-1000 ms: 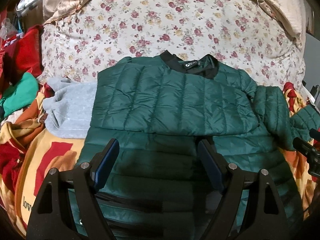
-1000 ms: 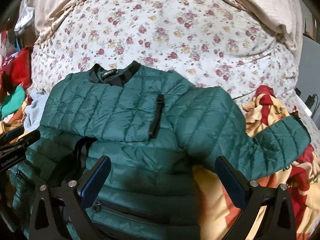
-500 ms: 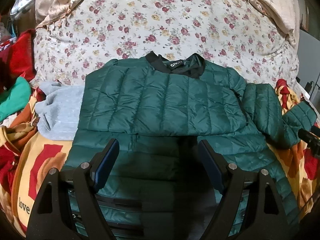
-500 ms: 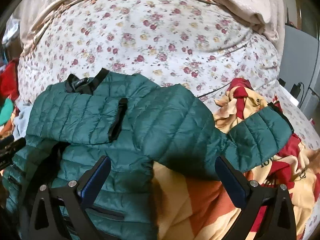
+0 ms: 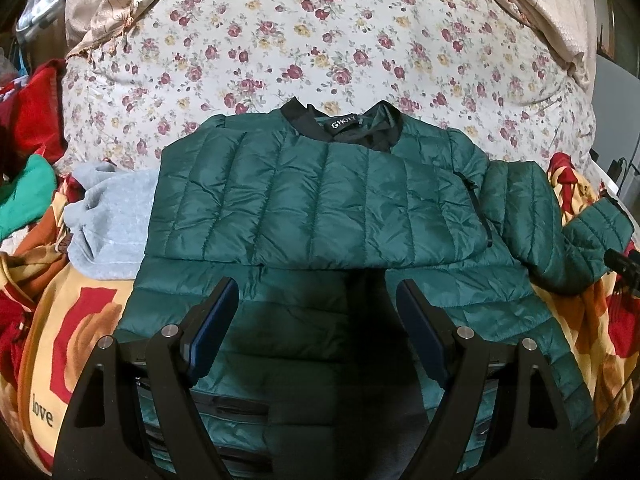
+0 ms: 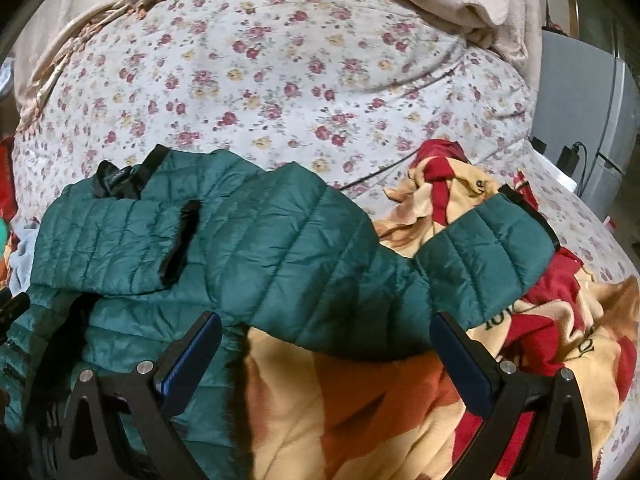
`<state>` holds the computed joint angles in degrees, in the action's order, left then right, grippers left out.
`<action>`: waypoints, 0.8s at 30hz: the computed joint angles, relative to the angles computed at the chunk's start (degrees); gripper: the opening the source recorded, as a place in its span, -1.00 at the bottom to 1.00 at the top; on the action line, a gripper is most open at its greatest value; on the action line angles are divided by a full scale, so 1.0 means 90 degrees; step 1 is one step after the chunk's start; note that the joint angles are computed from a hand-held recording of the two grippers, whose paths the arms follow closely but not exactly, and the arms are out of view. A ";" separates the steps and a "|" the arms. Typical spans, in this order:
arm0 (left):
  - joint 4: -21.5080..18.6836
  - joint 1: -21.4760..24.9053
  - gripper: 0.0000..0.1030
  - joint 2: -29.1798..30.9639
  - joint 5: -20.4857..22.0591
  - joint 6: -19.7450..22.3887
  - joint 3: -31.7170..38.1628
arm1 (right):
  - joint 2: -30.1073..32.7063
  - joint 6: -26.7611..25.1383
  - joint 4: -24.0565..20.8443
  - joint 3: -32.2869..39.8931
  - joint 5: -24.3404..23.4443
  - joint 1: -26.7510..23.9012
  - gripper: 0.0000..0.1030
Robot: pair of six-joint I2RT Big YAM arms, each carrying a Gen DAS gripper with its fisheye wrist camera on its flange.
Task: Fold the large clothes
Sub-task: 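Move the right tool toward the other sleeve cuff, then grasp the other green sleeve cuff with the right tool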
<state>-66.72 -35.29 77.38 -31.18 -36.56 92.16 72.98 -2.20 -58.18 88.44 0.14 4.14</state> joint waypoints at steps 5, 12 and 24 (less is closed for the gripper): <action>0.0006 -0.0001 0.58 0.0012 0.0013 0.0016 -0.0019 | 0.0006 -0.0018 0.0051 -0.0022 -0.0025 -0.0123 0.99; 0.0063 0.0010 0.58 0.0010 -0.0054 0.0033 -0.0029 | -0.0086 -0.0105 0.0343 -0.0177 0.0058 -0.0235 0.99; 0.0024 0.0091 0.58 0.0030 -0.0019 -0.0007 -0.0064 | -0.0870 -0.0474 0.1937 -0.1098 0.0161 -0.0230 1.00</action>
<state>-66.50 -34.47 77.64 -31.35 -36.62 91.59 65.15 -6.47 -40.75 78.55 1.59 2.07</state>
